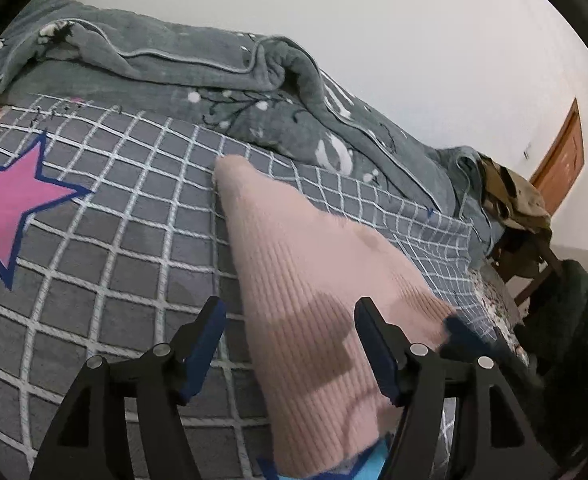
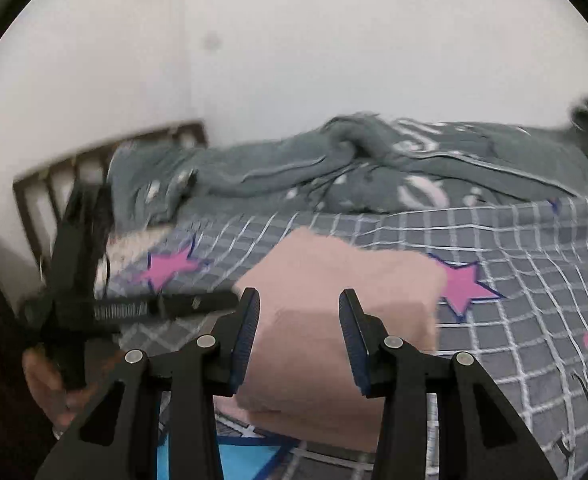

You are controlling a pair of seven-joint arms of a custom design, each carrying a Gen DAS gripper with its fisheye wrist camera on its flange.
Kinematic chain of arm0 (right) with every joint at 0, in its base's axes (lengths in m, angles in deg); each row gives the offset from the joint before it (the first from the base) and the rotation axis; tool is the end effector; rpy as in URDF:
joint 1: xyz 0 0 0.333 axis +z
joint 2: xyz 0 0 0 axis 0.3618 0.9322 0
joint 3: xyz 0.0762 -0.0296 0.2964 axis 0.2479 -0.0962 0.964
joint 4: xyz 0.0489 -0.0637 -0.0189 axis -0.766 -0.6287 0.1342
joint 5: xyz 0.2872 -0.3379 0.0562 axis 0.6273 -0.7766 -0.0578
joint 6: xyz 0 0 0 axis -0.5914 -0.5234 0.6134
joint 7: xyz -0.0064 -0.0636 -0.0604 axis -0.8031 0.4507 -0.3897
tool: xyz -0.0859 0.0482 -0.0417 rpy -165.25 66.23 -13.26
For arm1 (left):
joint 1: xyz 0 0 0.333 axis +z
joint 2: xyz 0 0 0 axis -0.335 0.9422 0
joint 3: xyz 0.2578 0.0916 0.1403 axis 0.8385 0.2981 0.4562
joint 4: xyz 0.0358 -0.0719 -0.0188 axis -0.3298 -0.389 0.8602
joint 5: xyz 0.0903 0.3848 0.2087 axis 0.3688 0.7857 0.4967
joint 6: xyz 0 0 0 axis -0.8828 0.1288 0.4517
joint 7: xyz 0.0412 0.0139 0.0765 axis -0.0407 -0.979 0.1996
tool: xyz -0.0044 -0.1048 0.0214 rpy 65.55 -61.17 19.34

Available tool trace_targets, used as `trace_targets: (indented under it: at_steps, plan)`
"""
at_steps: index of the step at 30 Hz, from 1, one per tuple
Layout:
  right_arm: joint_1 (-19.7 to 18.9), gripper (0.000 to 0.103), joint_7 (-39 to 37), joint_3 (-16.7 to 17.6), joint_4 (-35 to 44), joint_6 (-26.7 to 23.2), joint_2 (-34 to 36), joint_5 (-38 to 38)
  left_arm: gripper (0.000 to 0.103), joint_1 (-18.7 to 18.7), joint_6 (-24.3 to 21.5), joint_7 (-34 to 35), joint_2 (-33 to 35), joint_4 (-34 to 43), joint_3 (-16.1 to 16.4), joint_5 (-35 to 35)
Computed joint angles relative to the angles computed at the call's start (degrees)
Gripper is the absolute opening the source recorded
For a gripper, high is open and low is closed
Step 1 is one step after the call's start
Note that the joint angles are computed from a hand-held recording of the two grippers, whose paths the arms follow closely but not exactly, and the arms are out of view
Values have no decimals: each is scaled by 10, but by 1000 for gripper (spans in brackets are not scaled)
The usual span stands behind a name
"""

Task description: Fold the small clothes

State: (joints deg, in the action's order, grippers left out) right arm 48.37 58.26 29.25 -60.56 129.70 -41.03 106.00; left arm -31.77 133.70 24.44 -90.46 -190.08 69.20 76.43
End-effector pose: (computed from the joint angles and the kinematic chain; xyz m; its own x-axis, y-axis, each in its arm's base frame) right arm 0.4687 0.1709 0.4935 0.6738 -0.7356 -0.0701 -0.3853 -0.2689 -0.8827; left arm 0.4419 -0.1869 0.4815 0.0826 -0.8638 0.4971 -0.5795 -0.4474 -0.6812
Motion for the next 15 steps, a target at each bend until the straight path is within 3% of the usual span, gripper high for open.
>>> trace_targets:
  at_steps: [2,4,6,11,13,15]
  plan:
    - [-21,42,51,41,-7,50,27,-77,65,2,0,0,1,0,3,-2]
    - [-60,41,157,74,-19,62,46,-180,65,-1,5,0,3,-1,8,-5]
    - [-43,41,155,43,-27,39,38,-167,65,-13,10,7,9,1,18,-7]
    - [-38,40,180,11,-27,-14,16,-205,66,-1,-9,19,29,29,-10,9]
    - [-14,39,131,-22,-22,-30,2,-156,66,-2,-25,26,41,43,-17,12]
    - [-1,41,82,-44,-18,-30,-11,-92,69,23,-45,12,48,57,-46,26]
